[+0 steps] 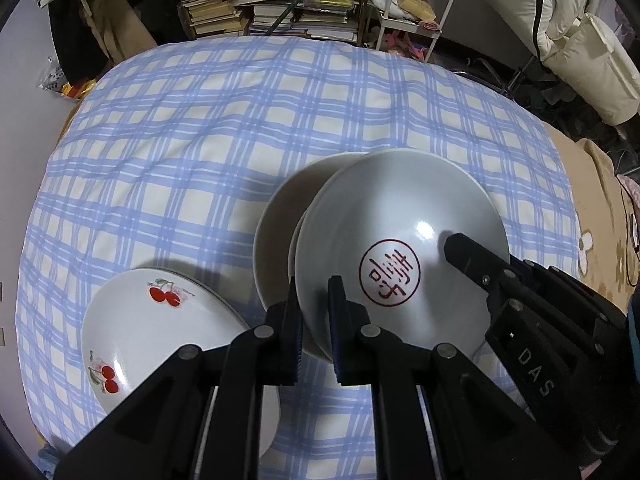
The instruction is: Organize plates and bowls
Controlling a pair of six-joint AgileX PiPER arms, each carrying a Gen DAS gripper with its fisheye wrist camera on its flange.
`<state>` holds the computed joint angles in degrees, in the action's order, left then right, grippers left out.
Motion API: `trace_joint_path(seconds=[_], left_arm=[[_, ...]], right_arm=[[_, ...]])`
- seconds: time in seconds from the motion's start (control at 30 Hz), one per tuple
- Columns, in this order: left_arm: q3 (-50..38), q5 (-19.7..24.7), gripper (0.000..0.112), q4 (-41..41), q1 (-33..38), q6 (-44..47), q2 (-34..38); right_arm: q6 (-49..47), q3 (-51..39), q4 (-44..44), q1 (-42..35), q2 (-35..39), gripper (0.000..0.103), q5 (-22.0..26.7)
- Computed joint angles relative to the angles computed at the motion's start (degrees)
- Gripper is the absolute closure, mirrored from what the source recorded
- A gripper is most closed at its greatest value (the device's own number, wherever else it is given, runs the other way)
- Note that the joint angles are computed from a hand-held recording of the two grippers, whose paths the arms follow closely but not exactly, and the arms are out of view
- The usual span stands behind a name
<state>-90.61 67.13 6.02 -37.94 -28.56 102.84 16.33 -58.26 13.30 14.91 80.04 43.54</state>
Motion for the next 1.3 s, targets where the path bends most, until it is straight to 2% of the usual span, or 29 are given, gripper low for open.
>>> trace_joint_path(seconds=[0.13, 0.3, 0.37, 0.6, 0.83, 0.97, 1.0, 1.07, 1.2, 1.27, 1.3], left_arm=[[0.28, -0.39, 0.100, 0.51, -0.03, -0.46, 0.10], [0.87, -1.01, 0.100, 0.44, 0.65, -0.77, -0.08], [1.07, -0.71, 0.100, 2.14, 0.27, -1.68, -0.14], [2.75, -1.10, 0.100, 3.95, 1.22, -1.80, -1.06], [3.97, -1.77, 0.100, 2.14, 4.00, -0.57, -2.65], [4.20, -1.59, 0.100, 4.90, 3.98, -0.95, -2.85], [4.22, -1.40, 0.100, 5.02, 4.23, -1.01, -2.80], [4.47, -1.39, 0.099, 4.25, 5.33, -0.75, -2.82], [5.15, -1.88, 0.097, 4.00, 6.68, -0.44, -3.21], [5.12, -2.02, 0.094, 3.32, 7.26, 0.51, -3.18], [5.08, -1.98, 0.094, 3.24, 7.36, 0.78, -3.14]], right_arm=[[-3.48, 1.05, 2.87, -1.06, 0.14, 0.092, -2.52], [-7.51, 0.82, 4.35, -1.36, 0.82, 0.091, -3.46], [-8.23, 0.49, 4.19, -1.17, 1.28, 0.087, -3.79], [-6.85, -1.06, 0.92, 1.60, 2.65, 0.085, -5.39], [-11.07, -0.42, 6.25, -0.96, 2.15, 0.085, -5.87], [-13.63, -0.36, 9.54, -2.60, 1.36, 0.083, -6.36], [-13.31, -0.32, 9.12, -2.85, 1.12, 0.082, -6.20], [-12.21, -0.18, 8.20, -3.42, 0.69, 0.068, -5.54], [-10.85, 0.60, 7.00, -6.08, -0.67, 0.049, -2.20], [-11.62, 1.29, 7.41, -7.55, -1.37, 0.035, -0.69], [-11.38, 1.52, 7.16, -8.03, -1.59, 0.032, -0.03]])
